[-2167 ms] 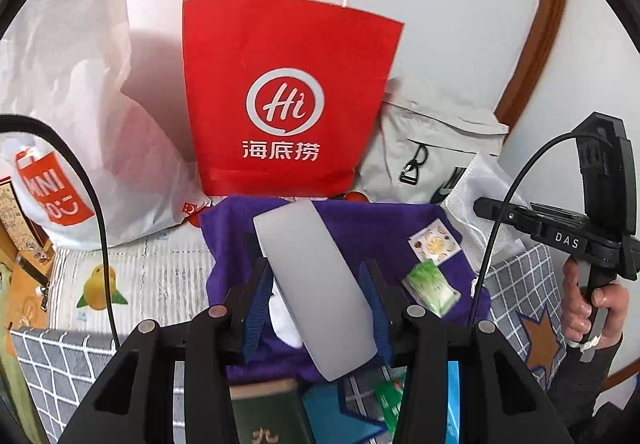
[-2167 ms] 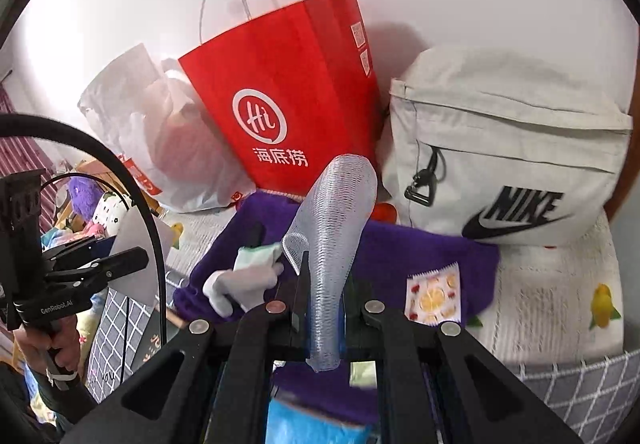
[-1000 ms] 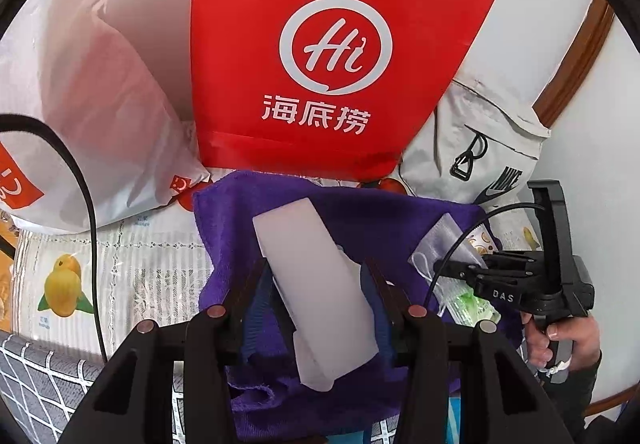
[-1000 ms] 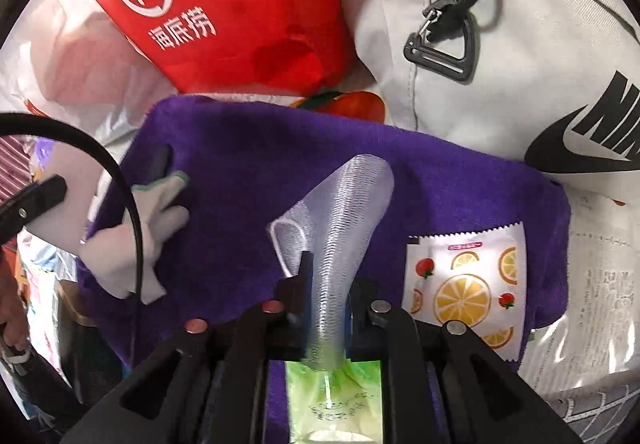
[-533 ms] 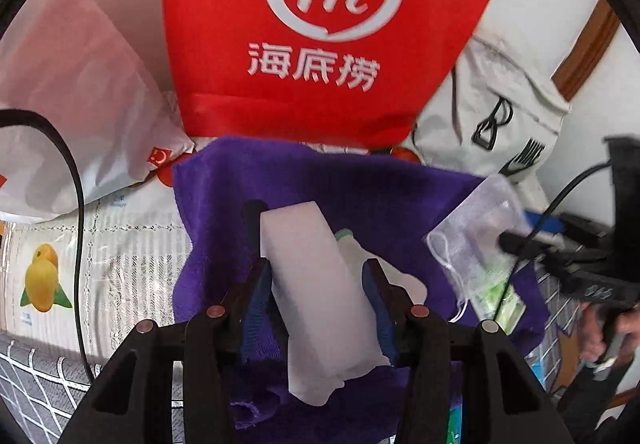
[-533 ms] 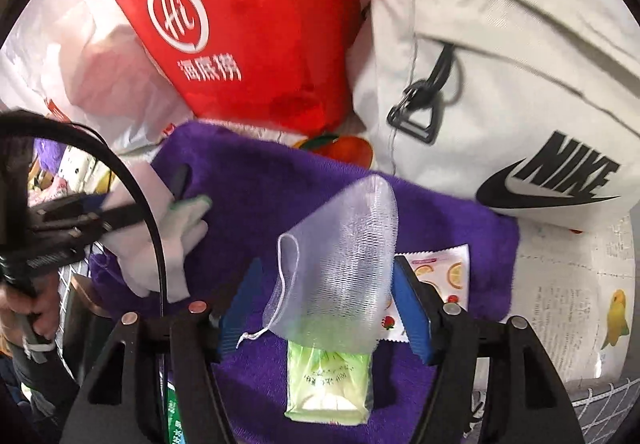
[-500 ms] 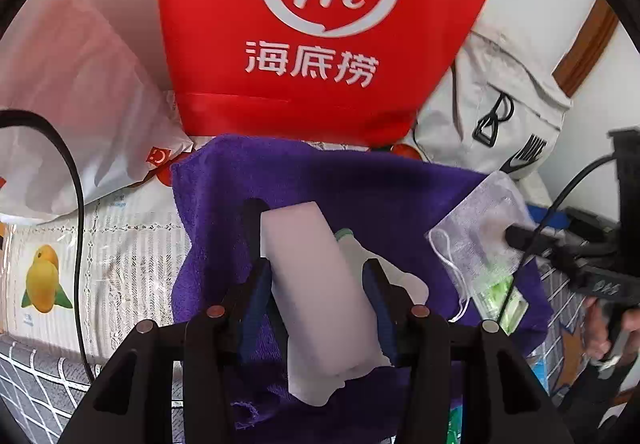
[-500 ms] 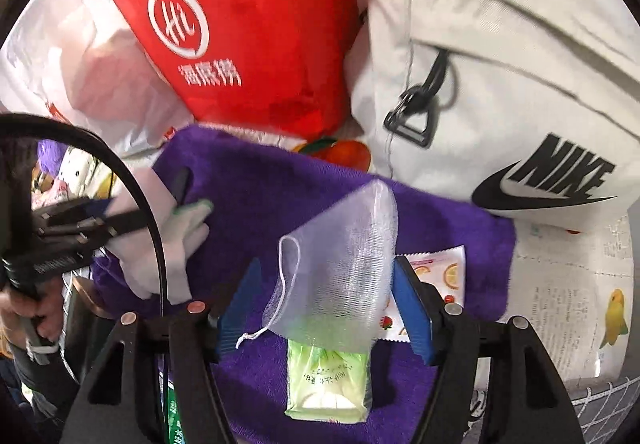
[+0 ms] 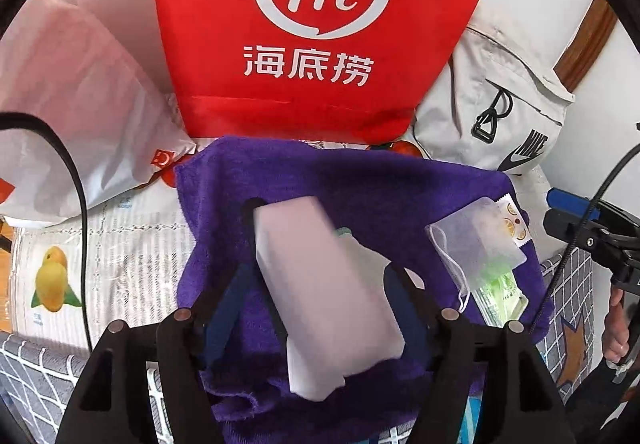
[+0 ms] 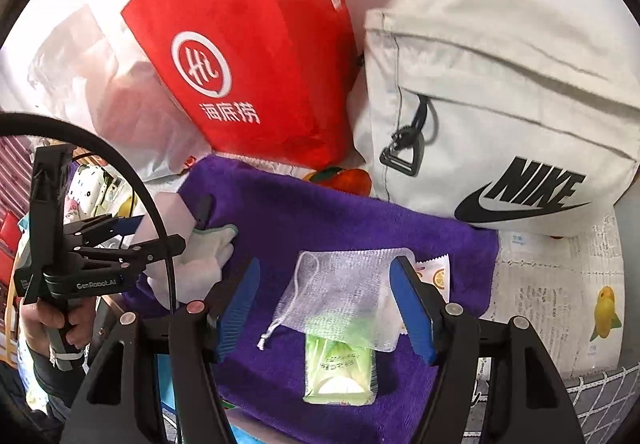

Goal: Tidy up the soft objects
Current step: 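Lower the white sponge block onto the purple towel and open the left gripper, then reach the right gripper to the white crumpled wipe and grasp it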

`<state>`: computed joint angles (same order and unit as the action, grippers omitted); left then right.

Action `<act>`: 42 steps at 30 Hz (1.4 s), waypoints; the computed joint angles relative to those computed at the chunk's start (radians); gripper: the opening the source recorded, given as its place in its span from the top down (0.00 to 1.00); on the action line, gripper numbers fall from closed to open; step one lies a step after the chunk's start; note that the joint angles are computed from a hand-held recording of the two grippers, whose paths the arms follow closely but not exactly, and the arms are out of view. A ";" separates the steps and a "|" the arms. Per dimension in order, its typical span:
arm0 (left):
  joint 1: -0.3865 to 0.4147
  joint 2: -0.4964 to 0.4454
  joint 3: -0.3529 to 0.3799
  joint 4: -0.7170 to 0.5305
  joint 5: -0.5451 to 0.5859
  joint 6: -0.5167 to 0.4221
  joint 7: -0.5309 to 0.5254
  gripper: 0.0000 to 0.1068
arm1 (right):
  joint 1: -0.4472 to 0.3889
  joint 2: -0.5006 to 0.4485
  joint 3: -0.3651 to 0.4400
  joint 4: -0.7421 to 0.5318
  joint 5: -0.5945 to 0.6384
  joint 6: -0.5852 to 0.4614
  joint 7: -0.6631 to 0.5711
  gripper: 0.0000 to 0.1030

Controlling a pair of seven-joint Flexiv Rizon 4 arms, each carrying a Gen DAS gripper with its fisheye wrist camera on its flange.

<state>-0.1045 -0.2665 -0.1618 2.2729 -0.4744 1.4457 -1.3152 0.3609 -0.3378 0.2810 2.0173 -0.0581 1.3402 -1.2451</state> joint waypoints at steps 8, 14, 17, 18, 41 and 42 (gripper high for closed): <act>-0.045 0.071 0.061 0.011 0.090 -0.029 -0.047 0.30 | 0.070 0.099 -0.071 0.103 -0.129 0.061 0.151 0.35; -0.114 0.146 0.176 -0.015 0.363 -0.066 -0.250 0.30 | 0.094 0.215 -0.106 0.232 -0.299 0.062 0.316 0.35; -0.104 0.205 0.170 0.006 0.415 -0.055 -0.277 0.30 | 0.070 0.274 -0.058 0.287 -0.270 0.047 0.326 0.35; -0.102 0.232 0.159 0.024 0.396 -0.042 -0.262 0.28 | 0.066 0.293 -0.044 0.305 -0.256 0.042 0.331 0.35; -0.083 0.749 0.142 0.337 0.527 -0.263 -0.435 0.22 | 0.041 0.555 0.079 0.605 -0.313 0.002 0.581 0.24; -0.088 0.770 0.149 0.367 0.512 -0.259 -0.439 0.22 | 0.045 0.562 0.073 0.616 -0.304 -0.004 0.577 0.24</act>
